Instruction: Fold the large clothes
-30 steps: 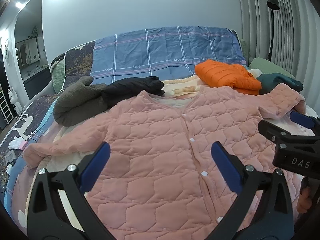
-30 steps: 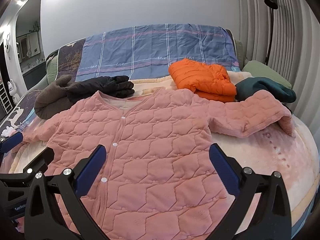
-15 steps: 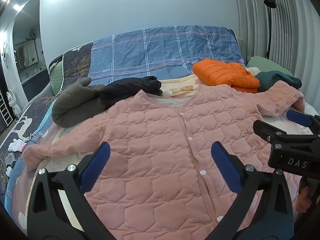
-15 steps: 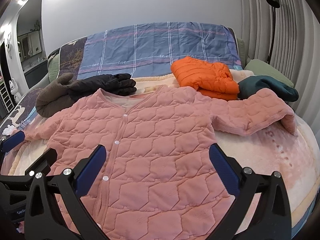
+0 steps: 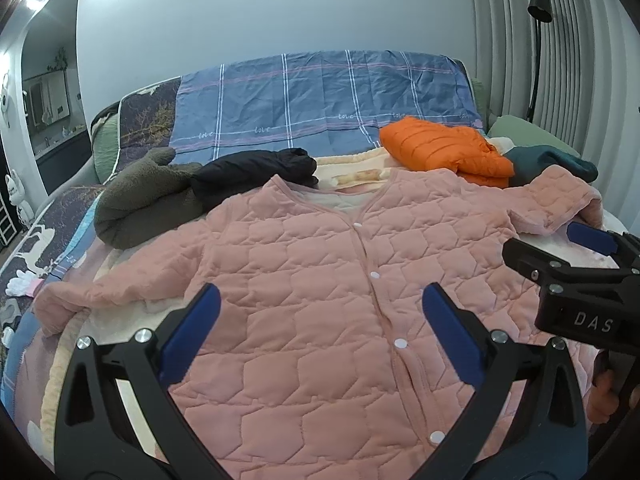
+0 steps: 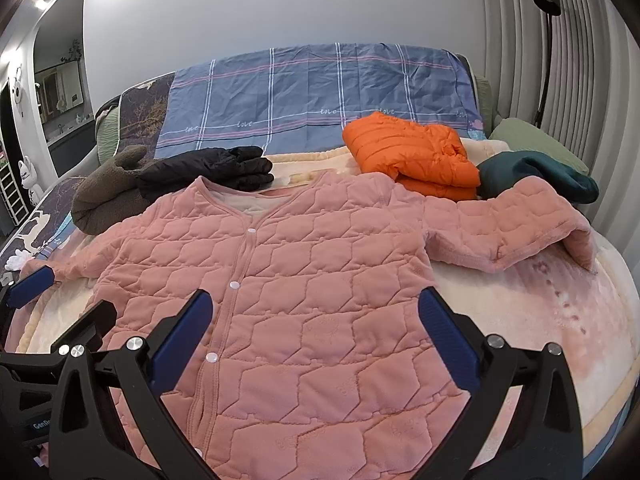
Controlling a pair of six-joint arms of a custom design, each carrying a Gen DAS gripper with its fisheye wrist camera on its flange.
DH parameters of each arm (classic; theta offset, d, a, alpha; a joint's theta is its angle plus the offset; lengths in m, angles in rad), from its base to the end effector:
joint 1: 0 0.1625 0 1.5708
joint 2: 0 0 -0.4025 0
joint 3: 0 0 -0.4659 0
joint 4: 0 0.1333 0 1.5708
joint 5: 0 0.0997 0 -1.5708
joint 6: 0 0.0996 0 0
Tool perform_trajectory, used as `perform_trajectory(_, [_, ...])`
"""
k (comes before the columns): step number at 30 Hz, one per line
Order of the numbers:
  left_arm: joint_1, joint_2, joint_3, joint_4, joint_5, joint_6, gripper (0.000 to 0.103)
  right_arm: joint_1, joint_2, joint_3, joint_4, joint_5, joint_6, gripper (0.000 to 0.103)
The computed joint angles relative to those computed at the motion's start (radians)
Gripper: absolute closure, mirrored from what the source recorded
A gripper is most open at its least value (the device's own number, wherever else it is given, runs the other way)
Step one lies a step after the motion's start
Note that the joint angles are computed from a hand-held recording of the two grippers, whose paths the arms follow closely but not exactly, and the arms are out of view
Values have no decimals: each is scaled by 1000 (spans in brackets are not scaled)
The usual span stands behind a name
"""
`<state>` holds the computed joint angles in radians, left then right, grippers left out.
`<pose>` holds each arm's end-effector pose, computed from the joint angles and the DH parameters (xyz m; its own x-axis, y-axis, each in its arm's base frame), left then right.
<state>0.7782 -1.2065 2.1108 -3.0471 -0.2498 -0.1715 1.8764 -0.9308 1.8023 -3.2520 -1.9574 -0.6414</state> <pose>-0.2151 -0.5347 0.2057 -0.6413 -0.2901 -0.7104 0.4967 0.5488 -0.6724 0.2946 -0.6157 0.1374 -0.6494 -0.4082 0.6416 -0.7439 0.5161 -0.4246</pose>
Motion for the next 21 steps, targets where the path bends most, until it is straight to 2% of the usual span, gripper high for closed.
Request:
perform_trajectory(6, [5, -7, 3, 18, -7, -19, 2, 1, -1, -2, 16, -9, -1, 1])
perform_trajectory(8, [6, -6, 2, 17, -11, -18, 2, 4, -2, -14, 60, -33, 10, 1])
perform_trajectory(19, [20, -21, 9, 29, -28, -38, 2, -2, -1, -23, 111, -27, 60, 1])
perform_trajectory(21, [21, -24, 11, 28, -28, -39, 3, 2, 2, -31, 133, -48, 55, 1])
